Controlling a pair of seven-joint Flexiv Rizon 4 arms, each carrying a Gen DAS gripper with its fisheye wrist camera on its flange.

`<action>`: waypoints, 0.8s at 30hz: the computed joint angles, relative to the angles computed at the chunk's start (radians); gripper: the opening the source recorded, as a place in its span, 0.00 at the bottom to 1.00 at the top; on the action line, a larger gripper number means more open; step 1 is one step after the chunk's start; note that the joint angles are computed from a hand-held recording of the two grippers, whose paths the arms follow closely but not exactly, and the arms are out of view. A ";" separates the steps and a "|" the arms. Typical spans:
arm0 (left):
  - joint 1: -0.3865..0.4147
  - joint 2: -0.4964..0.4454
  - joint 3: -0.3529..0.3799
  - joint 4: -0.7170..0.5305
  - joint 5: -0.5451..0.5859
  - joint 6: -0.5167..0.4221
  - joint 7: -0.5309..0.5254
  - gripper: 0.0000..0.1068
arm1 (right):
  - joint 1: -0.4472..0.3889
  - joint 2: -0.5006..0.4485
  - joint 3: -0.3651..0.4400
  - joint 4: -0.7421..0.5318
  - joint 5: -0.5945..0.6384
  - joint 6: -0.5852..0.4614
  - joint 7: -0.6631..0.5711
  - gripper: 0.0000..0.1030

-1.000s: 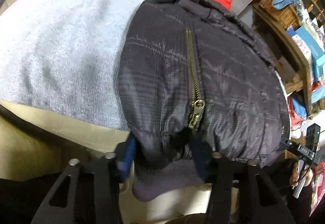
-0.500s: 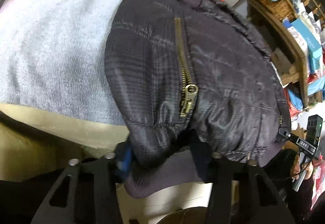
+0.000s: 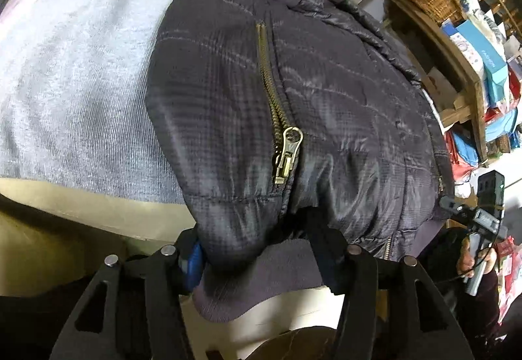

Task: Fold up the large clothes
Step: 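Grasp the jacket hem with both grippers beside the zipper end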

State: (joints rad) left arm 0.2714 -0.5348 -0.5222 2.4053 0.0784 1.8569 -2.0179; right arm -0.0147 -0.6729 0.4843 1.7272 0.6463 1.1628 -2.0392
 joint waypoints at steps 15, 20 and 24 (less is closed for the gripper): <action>0.323 0.160 -0.255 0.004 0.251 0.156 -0.097 0.18 | -0.197 0.119 0.166 -0.069 0.350 0.014 -0.350 0.31; 0.417 0.205 -0.351 -0.094 0.255 0.087 -0.100 0.18 | -0.201 0.101 0.152 -0.195 0.486 -0.017 -0.418 0.31; 0.403 0.148 -0.358 -0.207 0.196 0.041 -0.023 0.18 | -0.176 0.078 0.102 -0.308 0.538 -0.059 -0.409 0.31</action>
State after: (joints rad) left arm 0.6744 -0.3865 -0.8805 2.1981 0.2744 1.8984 -2.0406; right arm -0.1905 -0.5947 0.5862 1.4191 1.1840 1.1038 -2.4480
